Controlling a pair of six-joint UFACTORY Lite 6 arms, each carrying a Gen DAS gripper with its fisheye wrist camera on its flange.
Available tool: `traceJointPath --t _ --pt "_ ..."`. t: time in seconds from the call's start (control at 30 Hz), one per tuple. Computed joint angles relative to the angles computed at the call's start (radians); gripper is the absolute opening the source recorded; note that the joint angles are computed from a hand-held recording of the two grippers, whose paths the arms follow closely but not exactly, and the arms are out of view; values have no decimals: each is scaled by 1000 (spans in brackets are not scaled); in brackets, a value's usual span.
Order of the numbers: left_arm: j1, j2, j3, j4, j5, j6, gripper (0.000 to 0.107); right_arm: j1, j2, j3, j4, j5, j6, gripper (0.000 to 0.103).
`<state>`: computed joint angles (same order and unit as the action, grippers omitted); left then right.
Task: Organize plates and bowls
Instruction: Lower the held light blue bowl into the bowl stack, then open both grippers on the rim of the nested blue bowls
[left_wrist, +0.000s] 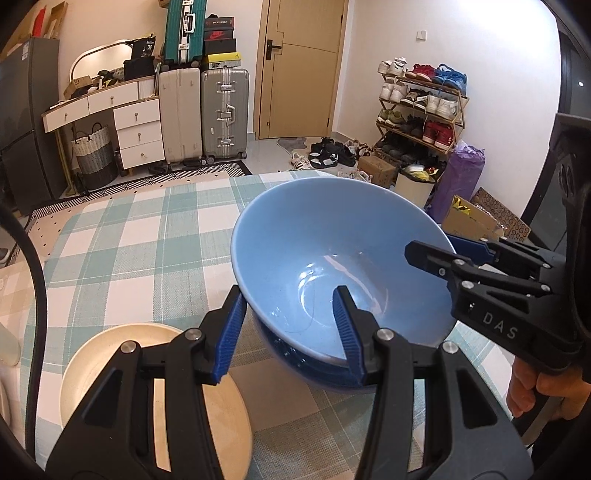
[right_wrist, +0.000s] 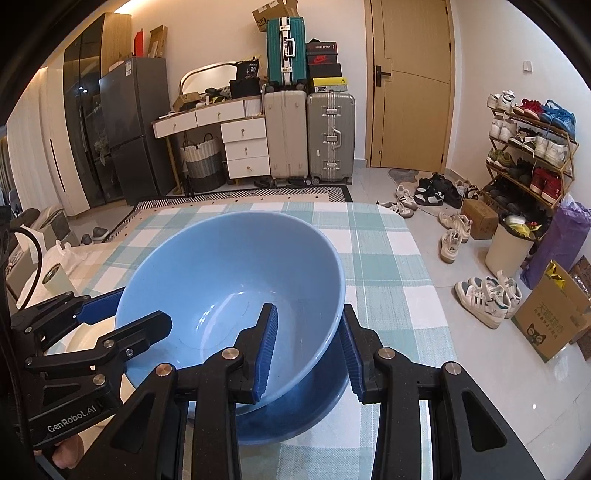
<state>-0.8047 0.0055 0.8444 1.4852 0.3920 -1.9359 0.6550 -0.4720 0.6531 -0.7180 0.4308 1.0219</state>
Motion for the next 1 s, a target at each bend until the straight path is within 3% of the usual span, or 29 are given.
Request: traceJointPath --t 0.57,1.0 --pt "15 246 119 196 -4 -163 46 -84 35 -84 -48 -80 9 37" --pt "7 266 124 214 17 -168 46 -53 22 -126 -138 -63 93 37"
